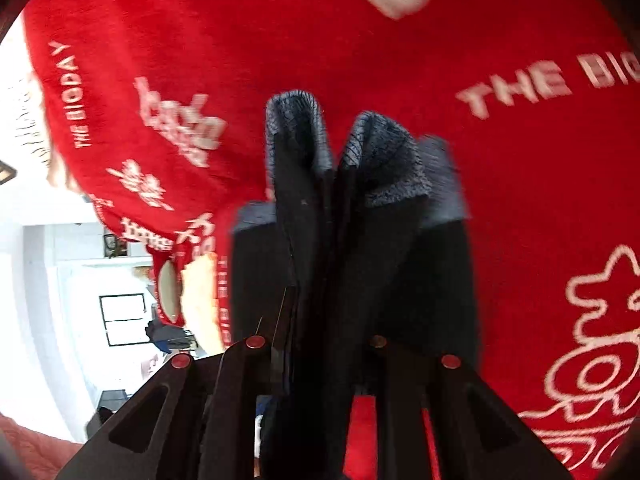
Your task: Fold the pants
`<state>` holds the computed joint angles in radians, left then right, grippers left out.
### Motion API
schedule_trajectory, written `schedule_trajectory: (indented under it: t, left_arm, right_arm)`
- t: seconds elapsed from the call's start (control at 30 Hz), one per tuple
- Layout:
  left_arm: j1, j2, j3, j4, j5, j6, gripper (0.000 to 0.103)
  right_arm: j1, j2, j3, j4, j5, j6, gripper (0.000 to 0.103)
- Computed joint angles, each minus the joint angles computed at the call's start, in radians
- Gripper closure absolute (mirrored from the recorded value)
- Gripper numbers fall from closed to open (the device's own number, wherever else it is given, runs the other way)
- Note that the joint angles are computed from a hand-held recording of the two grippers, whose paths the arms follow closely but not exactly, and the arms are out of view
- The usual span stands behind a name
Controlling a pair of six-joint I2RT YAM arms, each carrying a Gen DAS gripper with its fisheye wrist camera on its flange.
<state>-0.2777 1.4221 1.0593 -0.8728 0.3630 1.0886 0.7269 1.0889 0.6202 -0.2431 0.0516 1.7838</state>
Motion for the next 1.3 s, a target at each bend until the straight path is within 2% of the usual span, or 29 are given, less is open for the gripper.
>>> schedule_trajectory:
  t: [0.1, 0.13, 0.23, 0.27, 0.37, 0.47, 0.53, 0.63, 0.73, 0.83, 0.9, 1.1, 1.17, 1.23, 1.27, 1.3]
  left_arm:
    - [-0.005, -0.017, -0.021, 0.011, -0.017, 0.020, 0.075]
    - [-0.001, -0.014, -0.010, -0.001, -0.018, 0.034, 0.070]
    - [0.039, 0.042, 0.106, -0.123, -0.012, 0.059, 0.043]
    - [0.060, 0.071, 0.157, -0.170, -0.001, 0.068, 0.042]
    - [0.123, 0.153, 0.323, -0.305, 0.029, 0.125, 0.042]
    - [0.166, 0.268, 0.528, -0.384, 0.062, 0.114, 0.042]
    - [0.169, 0.357, 0.661, -0.409, 0.072, 0.066, 0.042]
    - [0.166, 0.469, 0.823, -0.440, 0.087, 0.001, 0.042]
    - [0.154, 0.464, 0.773, -0.424, 0.082, 0.043, 0.042]
    - [0.144, 0.422, 0.653, -0.405, 0.061, 0.072, 0.042]
    - [0.149, 0.409, 0.605, -0.391, 0.051, 0.058, 0.042]
    - [0.152, 0.407, 0.541, -0.287, 0.019, 0.004, 0.042]
    - [0.141, 0.424, 0.532, -0.282, -0.011, 0.015, 0.042]
    - [0.131, 0.415, 0.486, -0.249, -0.025, 0.023, 0.042]
    - [0.128, 0.411, 0.471, -0.246, -0.024, 0.032, 0.042]
    - [0.127, 0.408, 0.463, -0.256, -0.016, 0.040, 0.042]
  right_arm:
    - [0.031, -0.020, -0.081, 0.074, 0.030, 0.058, 0.082]
    - [0.038, -0.025, -0.089, 0.079, 0.039, 0.067, 0.082]
    - [0.053, -0.034, -0.046, 0.001, 0.041, 0.071, 0.074]
    - [0.049, -0.025, -0.020, -0.036, 0.036, 0.061, 0.071]
    - [0.035, 0.003, 0.126, -0.269, 0.038, 0.014, 0.059]
    - [0.025, -0.007, 0.221, -0.439, 0.098, -0.030, 0.057]
    - [-0.029, -0.020, 0.226, -0.443, 0.091, -0.086, 0.057]
    - [-0.149, 0.026, 0.226, -0.381, 0.011, -0.208, 0.057]
    - [-0.223, 0.113, 0.231, -0.285, -0.072, -0.281, 0.057]
    - [-0.247, 0.136, 0.181, -0.155, -0.164, -0.232, 0.055]
    - [-0.236, 0.167, 0.199, -0.173, -0.186, -0.236, 0.049]
    - [-0.235, 0.254, 0.274, -0.148, -0.197, -0.363, 0.049]
    - [-0.249, 0.324, 0.327, -0.155, -0.233, -0.403, 0.049]
    - [-0.265, 0.427, 0.386, -0.196, -0.347, -0.424, 0.049]
    - [-0.261, 0.457, 0.378, -0.167, -0.388, -0.390, 0.058]
    - [-0.254, 0.467, 0.381, -0.160, -0.392, -0.377, 0.084]
